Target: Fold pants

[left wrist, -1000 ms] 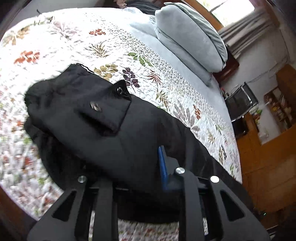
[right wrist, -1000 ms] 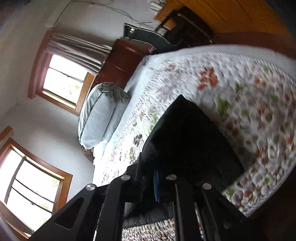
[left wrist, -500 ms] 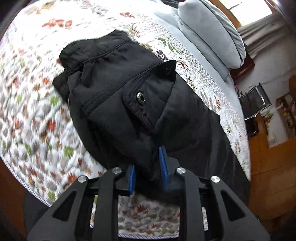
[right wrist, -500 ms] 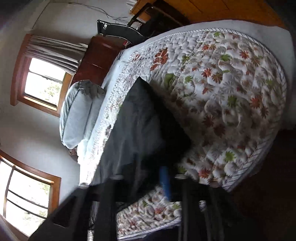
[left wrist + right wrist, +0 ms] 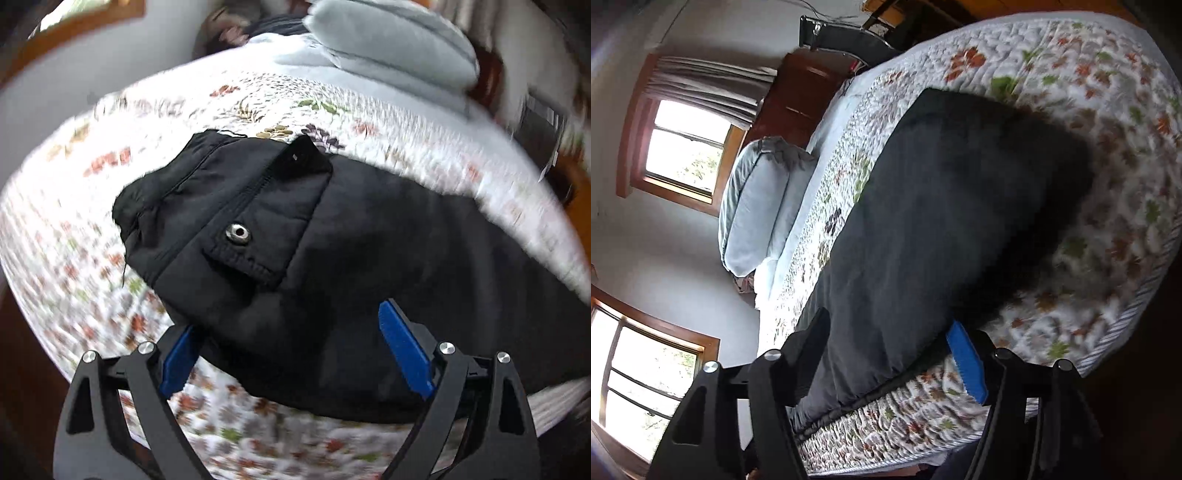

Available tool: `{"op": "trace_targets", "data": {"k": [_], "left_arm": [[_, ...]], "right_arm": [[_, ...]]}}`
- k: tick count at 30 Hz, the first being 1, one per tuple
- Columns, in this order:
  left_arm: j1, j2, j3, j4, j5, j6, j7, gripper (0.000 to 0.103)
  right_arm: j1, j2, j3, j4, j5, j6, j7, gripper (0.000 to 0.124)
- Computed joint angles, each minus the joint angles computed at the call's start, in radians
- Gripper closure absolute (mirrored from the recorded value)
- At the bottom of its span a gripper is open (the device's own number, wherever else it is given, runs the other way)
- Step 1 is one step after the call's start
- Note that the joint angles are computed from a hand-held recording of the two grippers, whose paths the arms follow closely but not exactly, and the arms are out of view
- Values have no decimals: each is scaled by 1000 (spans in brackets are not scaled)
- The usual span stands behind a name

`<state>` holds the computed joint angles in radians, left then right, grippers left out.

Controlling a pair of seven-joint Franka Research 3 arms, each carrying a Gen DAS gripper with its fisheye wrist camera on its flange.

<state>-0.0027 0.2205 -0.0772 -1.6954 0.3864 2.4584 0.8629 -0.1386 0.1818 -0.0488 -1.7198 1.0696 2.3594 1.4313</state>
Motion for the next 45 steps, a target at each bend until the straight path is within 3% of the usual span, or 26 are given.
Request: {"op": "trace_targets", "data": {"k": [1,5,8,11,13,15,16,20,23,26,28,32,36,38,41,43,45], "left_arm": [[-13,11,5,12,37,-24,-10,14],[-9,28,3,23,19,-61,-9,34],[11,24,1,15,-29,-50,-3,45],[25,6,-1,-2,-57,-46,28,50],[32,-28,-3,-42,-79,-27,23,48],[32,-70,-1,-74,-82,-19,-3,16],[23,-104,4,-104,-40,-9,-49,12],[10,-235,-11,-197,55,29,-168,8],[-1,-247,-32,-190,57,92,-135,5],[-27,-176,-53,-101,68,113,-16,4],[-36,-97,-68,-23,-32,131,124,4],[-57,25,-77,111,-99,73,216,4],[-72,113,-70,192,-112,65,255,4],[-71,125,-64,188,-126,81,255,4],[-60,149,-55,215,-189,2,207,4],[-38,86,-53,127,-216,75,178,4],[-52,13,-15,37,-134,131,97,4]], "right_arm": [[19,5,-4,7,-83,18,41,67],[62,22,-15,19,-335,29,153,91],[39,3,-2,-17,-261,49,112,93],[17,-48,1,-73,-112,100,35,77],[21,-73,-15,-100,-125,128,50,70],[15,-93,-28,-132,-94,151,39,70],[9,-97,-36,-142,-76,156,38,70],[-21,-80,-54,-151,60,167,-1,70],[-46,-45,-53,-116,132,130,-61,69],[-58,-5,-40,-64,171,112,-81,64],[-69,9,-27,-41,224,109,-120,61],[-58,-3,-25,-68,140,115,-29,61],[-71,-10,-7,-96,343,133,-224,61],[-67,28,-8,-52,358,132,-225,59],[-72,68,0,3,327,109,-191,51],[-81,57,9,-4,332,82,-231,52],[-77,53,8,-17,329,100,-233,53]]}}
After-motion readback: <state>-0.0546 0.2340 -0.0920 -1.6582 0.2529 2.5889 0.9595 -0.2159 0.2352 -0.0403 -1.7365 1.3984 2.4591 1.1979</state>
